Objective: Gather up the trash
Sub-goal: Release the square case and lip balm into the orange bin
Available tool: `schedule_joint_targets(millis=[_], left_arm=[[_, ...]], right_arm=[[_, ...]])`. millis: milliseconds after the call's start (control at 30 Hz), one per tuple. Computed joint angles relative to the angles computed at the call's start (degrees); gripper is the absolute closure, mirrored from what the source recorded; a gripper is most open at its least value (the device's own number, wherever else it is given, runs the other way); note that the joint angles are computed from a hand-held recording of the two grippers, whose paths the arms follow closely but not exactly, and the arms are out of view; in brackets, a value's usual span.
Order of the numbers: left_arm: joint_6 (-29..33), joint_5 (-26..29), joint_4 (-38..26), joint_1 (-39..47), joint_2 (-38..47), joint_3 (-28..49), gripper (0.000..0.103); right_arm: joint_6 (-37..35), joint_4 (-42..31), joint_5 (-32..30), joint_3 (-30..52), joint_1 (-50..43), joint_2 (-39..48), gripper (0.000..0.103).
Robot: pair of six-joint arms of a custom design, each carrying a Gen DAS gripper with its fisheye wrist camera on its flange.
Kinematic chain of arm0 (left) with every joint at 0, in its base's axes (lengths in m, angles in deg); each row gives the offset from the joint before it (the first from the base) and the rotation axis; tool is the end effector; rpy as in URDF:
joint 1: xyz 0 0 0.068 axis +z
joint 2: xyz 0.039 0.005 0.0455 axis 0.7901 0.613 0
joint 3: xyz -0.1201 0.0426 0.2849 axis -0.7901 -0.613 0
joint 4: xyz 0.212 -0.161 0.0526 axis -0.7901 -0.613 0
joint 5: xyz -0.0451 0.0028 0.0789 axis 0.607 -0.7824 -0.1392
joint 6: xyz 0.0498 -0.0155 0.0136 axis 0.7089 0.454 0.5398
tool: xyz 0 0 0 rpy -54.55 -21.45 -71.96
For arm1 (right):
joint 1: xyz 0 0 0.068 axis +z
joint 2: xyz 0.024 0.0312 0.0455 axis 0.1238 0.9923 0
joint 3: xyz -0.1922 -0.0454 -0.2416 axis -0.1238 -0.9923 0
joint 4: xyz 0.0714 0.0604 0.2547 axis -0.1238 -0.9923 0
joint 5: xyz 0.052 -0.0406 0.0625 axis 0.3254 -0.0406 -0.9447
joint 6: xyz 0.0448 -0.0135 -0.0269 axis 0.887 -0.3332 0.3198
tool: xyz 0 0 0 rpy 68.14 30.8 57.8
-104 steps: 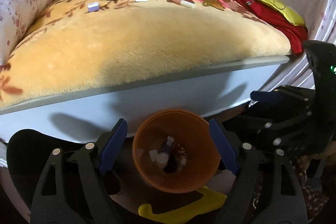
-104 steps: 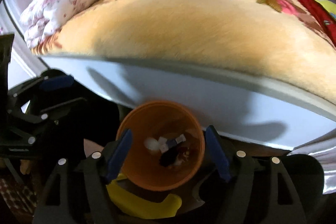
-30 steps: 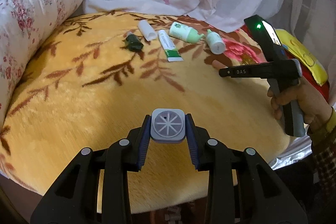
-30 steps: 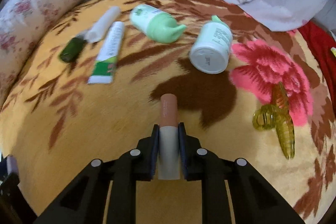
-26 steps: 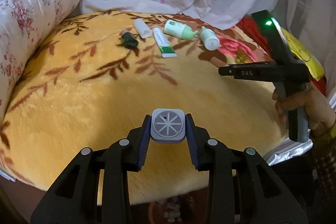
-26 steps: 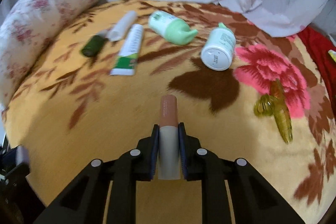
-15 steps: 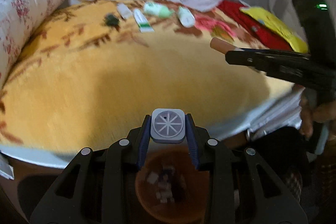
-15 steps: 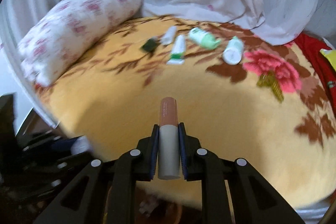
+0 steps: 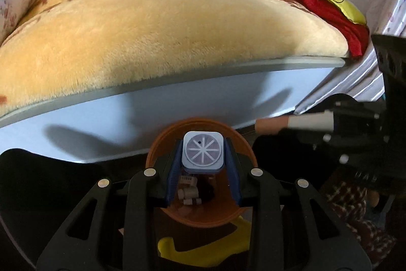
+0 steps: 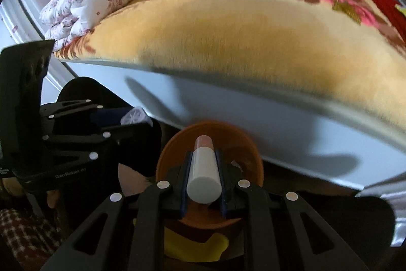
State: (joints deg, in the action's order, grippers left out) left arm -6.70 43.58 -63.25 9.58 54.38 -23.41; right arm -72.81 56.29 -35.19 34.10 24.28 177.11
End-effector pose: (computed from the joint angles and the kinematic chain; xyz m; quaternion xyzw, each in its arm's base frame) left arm 0.2637 -0.2315 0.0333 -0.0257 0.9573 -0.0953 0.2717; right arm 0.3170 0.1122 0.0237 -0.3418 0.9002 0.1862 0.1952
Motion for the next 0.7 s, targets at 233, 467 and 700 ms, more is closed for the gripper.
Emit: schedule_joint_targets(millis=[233, 467, 700], left_arm=[[-2.73, -1.69, -2.38, -0.57, 0.61, 1.07, 0.071], [-3.47, -0.93, -2.56, 0.06, 0.97, 1.16, 0.071], [-3.86, -0.74, -5.76, -0.49, 0.92, 2.6, 0.051]], right_arm=[[4.24, 6.35, 1.94, -2.5, 2.35, 2.64, 0.085], [5.28, 7.23, 2.82, -1.97, 2.56, 3.86, 0.083], [5.54, 8.54, 3.63, -2.93, 2.81, 2.97, 0.051]])
